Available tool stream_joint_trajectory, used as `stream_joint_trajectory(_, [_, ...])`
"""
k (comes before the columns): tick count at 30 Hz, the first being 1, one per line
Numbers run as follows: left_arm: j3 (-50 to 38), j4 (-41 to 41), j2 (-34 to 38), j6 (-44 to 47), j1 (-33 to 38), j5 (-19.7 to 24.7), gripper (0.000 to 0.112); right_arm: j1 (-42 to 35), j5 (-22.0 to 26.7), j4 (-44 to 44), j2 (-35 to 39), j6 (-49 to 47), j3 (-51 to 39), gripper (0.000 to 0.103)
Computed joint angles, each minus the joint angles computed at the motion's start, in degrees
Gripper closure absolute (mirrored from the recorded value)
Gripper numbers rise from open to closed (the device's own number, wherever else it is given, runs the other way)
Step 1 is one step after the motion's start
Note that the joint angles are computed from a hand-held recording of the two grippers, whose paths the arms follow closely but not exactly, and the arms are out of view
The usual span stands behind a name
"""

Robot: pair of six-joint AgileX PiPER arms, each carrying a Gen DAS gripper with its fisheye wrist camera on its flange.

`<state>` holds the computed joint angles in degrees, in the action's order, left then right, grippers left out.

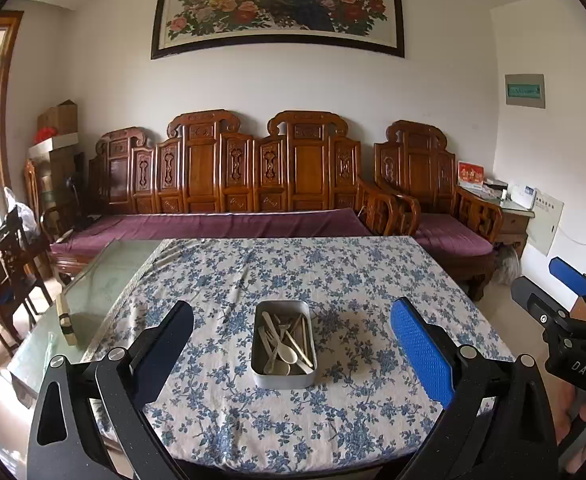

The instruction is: Organize utensils

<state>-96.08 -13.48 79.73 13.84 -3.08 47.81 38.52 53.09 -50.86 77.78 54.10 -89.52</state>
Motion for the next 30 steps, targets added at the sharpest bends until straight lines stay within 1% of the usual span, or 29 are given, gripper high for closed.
stream_joint_trajectory(30, [-0.1, -0.7, -0.2, 0.6, 0.4, 0.4, 0.017, 0.2, 0.1, -0.1, 0.0, 0.1, 0.0, 0.003])
